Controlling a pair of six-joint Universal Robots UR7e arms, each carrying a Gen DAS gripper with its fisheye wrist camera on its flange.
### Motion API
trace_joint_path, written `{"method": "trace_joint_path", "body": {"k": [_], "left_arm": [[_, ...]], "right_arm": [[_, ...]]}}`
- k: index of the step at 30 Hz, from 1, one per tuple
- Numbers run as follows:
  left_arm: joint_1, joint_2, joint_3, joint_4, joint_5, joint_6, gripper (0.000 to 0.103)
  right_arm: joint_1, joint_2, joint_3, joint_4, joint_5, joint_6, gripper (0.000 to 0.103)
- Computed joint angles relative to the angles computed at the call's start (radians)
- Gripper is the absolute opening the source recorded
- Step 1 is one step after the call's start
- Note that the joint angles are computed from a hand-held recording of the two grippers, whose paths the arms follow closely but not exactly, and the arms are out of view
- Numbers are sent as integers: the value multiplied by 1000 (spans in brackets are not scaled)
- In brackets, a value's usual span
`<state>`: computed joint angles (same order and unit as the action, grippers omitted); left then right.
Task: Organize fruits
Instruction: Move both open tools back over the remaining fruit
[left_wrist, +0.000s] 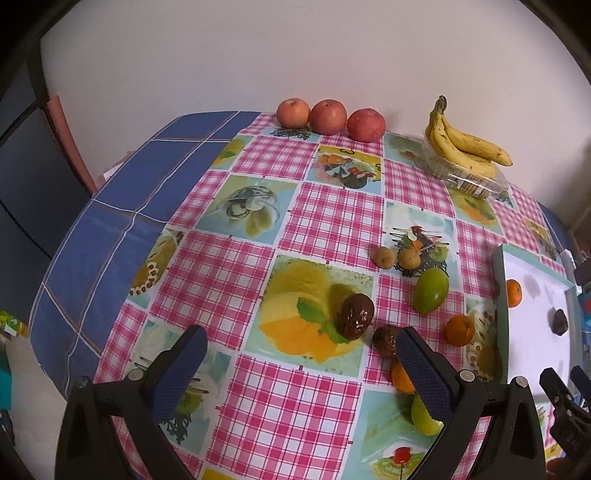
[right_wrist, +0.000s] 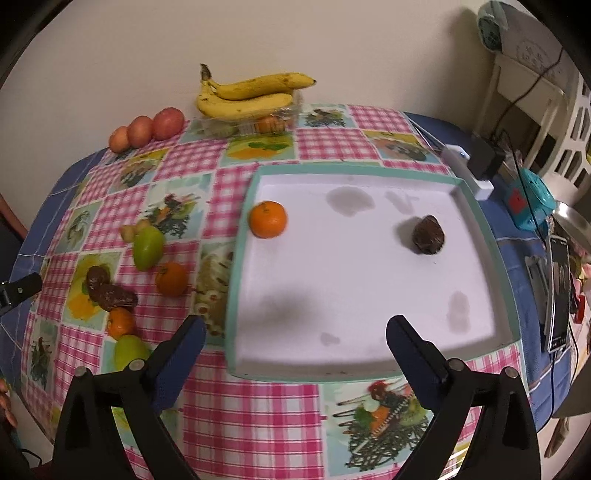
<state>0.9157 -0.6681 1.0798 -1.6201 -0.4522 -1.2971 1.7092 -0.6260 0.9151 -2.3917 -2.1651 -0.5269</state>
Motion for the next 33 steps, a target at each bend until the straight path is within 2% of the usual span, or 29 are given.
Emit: {"method": "trace_joint_path", "body": {"k": [5,16,19,22,26,30,33], "left_arm": [[1,-15,29,-51,-1,10,103],[6,-34,79,-143,14,30,103],[7,-35,80,-123,30,18,103],[11,-31,53,-11,45,-54,103],[20,-52,91,-98,21,-3,103],[26,-57,84,-50,6,-24,103],[33,-61,90,-73,-20,-9,103]], "right_arm": [[11,-4,20,-23,23,-19,98],[22,-1,37,4,40,-57,98],[26,4,38,26,31,-65,98],[32,8,45,29,18,-79,98],[39,11,56,40,22,-88,98],[48,15,69,50,19,-101,98],[55,21,79,45,9,-115,98]]}}
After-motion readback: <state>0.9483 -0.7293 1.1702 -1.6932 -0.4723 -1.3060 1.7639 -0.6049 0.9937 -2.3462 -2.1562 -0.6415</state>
